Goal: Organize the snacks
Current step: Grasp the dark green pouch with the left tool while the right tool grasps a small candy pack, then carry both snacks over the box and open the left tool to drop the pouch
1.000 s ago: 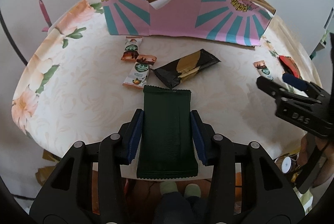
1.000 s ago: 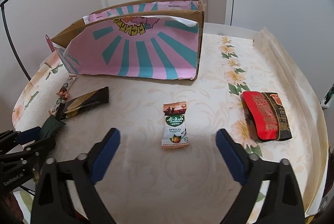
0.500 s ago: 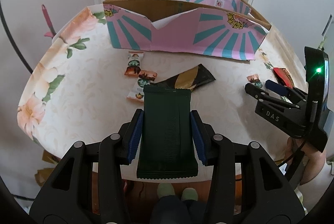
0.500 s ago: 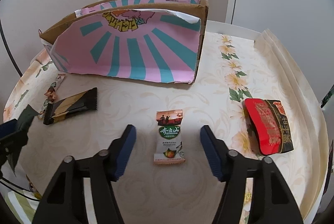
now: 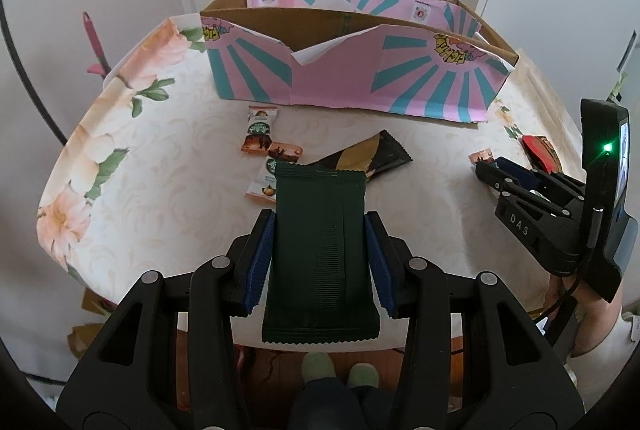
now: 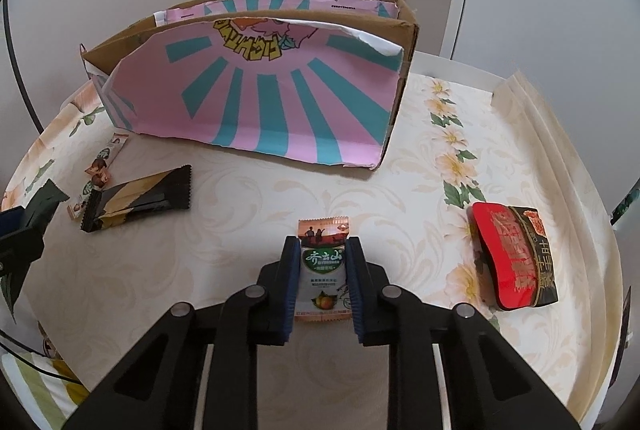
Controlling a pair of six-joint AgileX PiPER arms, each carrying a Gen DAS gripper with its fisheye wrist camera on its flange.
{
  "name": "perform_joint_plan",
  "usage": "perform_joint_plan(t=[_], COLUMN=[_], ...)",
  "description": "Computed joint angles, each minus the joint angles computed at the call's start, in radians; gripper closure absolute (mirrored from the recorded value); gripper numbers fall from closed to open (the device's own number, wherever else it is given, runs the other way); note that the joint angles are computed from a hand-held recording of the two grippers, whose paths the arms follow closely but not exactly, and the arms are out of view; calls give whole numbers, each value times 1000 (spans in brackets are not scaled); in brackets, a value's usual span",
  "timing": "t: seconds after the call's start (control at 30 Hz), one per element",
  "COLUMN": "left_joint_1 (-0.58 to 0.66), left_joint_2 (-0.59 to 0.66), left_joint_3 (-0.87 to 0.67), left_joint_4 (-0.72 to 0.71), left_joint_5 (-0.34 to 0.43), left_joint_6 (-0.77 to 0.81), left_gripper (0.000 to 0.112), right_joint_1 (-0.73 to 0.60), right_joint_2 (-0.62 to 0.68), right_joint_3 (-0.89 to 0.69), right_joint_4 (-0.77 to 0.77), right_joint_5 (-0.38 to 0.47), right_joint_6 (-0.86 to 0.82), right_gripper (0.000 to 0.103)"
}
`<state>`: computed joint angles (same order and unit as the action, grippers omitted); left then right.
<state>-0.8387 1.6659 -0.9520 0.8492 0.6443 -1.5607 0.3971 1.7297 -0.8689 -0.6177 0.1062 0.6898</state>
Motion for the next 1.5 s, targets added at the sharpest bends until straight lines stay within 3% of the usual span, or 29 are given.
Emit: perform_joint_plan(t=[0.13, 0.3, 0.4, 0.53, 0.6, 0.8, 1.03, 1.17, 1.33, 1.5], left_joint_1=[-10, -26, -30, -28, -14, 74, 260, 367, 492, 588], left_joint_2=[-12, -38, -61, -80, -82, -69, 22, 121, 291, 518], left_joint_3=[-11, -64, -120, -226, -290, -448, -652, -816, -1068, -1384], left_joint_4=[-11, -45, -69, -101, -123, -169, -353, -499, -700, -859], left_joint_5=[22, 87, 147, 242, 281, 290, 219, 225, 306, 472], left_joint_6=[10, 66, 116, 195, 243, 403, 709, 921, 1161, 1325], left_gripper=[71, 71, 71, 71, 71, 71, 71, 71, 71, 71], right_joint_1=[-7, -24, -48, -78, -87, -109, -99, -82, -57, -26], right_joint_2=[-22, -69, -108, -171, -196, -207, -96, 24, 213, 370], right_joint_3=[5, -3, -30, -86, -132, -325, -596, -812, -1118, -1352], right_joint_4=[109, 380, 619, 754, 769, 780, 754, 734, 704, 655], right_joint_5=[3, 37, 97, 202, 263, 421, 543, 646, 776, 887], right_joint_6=[-108, -379, -610, -743, -761, -792, -740, -682, -600, -513], right_gripper=[82, 82, 82, 82, 82, 82, 82, 82, 82, 82])
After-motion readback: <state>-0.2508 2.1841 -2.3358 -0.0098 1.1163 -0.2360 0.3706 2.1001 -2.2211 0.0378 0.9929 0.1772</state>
